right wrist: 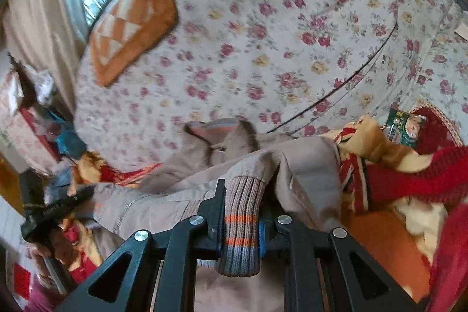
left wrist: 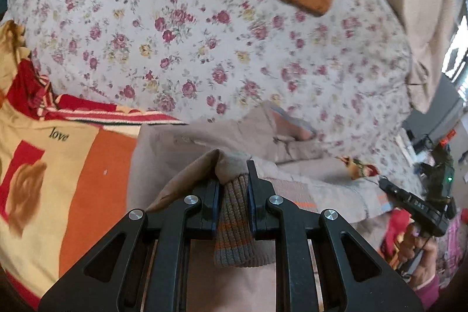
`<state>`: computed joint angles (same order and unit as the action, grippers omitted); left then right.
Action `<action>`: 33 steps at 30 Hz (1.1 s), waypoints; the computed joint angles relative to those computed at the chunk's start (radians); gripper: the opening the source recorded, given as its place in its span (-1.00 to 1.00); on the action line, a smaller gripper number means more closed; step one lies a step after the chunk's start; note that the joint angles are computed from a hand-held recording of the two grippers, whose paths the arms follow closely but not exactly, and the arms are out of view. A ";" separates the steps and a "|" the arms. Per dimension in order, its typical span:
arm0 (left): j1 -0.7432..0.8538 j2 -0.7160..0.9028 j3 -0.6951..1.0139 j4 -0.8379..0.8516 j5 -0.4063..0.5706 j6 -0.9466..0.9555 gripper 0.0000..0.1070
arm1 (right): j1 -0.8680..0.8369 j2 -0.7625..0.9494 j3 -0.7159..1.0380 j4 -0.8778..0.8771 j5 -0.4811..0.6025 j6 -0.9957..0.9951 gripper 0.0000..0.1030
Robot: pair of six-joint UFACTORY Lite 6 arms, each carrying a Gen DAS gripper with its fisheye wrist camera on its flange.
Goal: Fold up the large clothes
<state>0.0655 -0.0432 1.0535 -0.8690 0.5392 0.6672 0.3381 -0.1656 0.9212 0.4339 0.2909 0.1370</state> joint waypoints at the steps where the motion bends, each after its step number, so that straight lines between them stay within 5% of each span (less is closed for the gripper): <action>1: -0.006 0.048 0.029 0.002 -0.020 -0.008 -0.74 | -0.012 0.043 0.026 0.008 -0.001 -0.022 -0.71; 8: -0.004 0.405 0.235 0.061 -0.111 -0.147 -0.61 | -0.109 0.381 0.233 0.339 -0.003 -0.382 -0.69; 11: 0.030 0.503 0.321 0.041 -0.035 -0.127 -0.45 | -0.101 0.512 0.329 0.167 -0.010 -0.215 -0.22; 15: 0.094 0.398 0.252 -0.088 0.002 0.013 0.38 | -0.096 0.406 0.240 0.212 -0.088 -0.210 0.32; 17: 0.136 0.327 0.203 -0.141 0.039 0.065 0.46 | -0.087 0.342 0.202 0.244 -0.072 -0.232 0.36; 20: 0.179 0.228 0.124 -0.118 0.106 0.053 0.46 | -0.017 0.288 0.192 0.109 -0.017 -0.134 0.36; 25: 0.087 0.042 -0.111 0.186 -0.055 -0.163 0.46 | 0.195 0.477 0.400 -0.343 0.051 0.236 0.36; 27: 0.065 -0.009 -0.220 0.185 -0.133 -0.151 0.46 | 0.253 0.642 0.590 -0.520 0.136 0.390 0.36; 29: 0.051 -0.024 -0.276 0.148 -0.175 -0.108 0.46 | 0.275 0.823 0.799 -0.552 0.249 0.413 0.14; 30: 0.044 -0.023 -0.297 0.134 -0.197 -0.087 0.46 | 0.288 0.919 0.904 -0.589 0.302 0.434 -0.37; 31: 0.038 -0.017 -0.300 0.134 -0.212 -0.078 0.46 | 0.301 0.999 0.995 -0.629 0.350 0.450 -0.58; 33: 0.023 -0.012 -0.301 0.156 -0.248 -0.080 0.46 | 0.313 1.065 1.077 -0.699 0.391 0.497 -0.73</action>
<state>0.0884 -0.0553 0.7525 -0.7129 0.2907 0.5869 0.6506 0.8995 1.9979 -0.2654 0.6823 0.6342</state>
